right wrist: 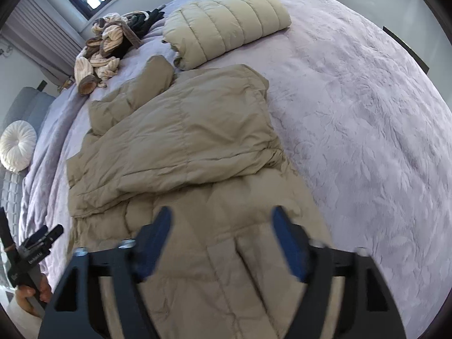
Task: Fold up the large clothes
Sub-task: 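Open the right gripper and smooth the folded sleeve flat, then grasp one side edge of the khaki coat with both grippers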
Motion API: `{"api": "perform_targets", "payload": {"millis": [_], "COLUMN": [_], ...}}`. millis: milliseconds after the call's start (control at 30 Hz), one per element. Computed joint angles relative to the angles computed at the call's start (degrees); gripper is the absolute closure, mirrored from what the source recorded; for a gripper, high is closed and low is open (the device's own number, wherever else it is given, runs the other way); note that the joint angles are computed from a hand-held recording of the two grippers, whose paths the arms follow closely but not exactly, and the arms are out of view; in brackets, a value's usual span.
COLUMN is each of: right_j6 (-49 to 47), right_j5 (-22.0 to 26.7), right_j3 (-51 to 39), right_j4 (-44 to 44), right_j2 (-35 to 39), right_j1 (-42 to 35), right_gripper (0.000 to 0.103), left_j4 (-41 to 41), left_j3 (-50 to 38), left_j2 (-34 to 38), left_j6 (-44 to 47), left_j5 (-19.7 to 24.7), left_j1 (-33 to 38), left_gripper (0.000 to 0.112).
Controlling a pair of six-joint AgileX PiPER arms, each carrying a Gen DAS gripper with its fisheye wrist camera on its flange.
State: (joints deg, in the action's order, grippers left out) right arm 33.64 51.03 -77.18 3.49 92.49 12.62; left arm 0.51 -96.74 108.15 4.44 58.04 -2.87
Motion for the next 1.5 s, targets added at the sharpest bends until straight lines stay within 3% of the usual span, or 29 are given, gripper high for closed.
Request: {"api": "perform_targets", "payload": {"millis": [100,167,567,767,1000,1500], "right_j6": [0.34,0.74,3.45,3.04,5.19,4.00], "right_j5": [-0.33,-0.55,3.41,6.49,5.71,5.40], "right_j3": [1.28,2.20,7.85,11.88,17.98,30.92], "right_j4": [1.27,2.09,5.84,12.54,16.08,24.17], "right_j2": [-1.78,-2.90,-8.68,-11.57,-15.33,-28.23], "right_j1": [0.82,1.23,3.52,1.82,0.39,-4.39], "right_gripper": [0.017,0.000,0.000,0.000,0.000,0.000], "left_j4": [-0.95,-1.39,0.33,-1.02,-2.67,-9.58], "left_j3": [2.38,3.41,13.69,18.17,21.88,30.64], "left_j2": [-2.30,-3.44,-11.12,-14.13,-16.19,-18.35], "left_j6": [0.29,0.46,1.32,3.56,4.78,12.52], "left_j5": [1.10,2.52,4.85,5.84,7.61,10.67], "left_j1": [0.46,0.73,2.25,5.09,8.14,25.96], "left_gripper": [0.010,0.010,0.010,0.010,0.010,0.010]}}
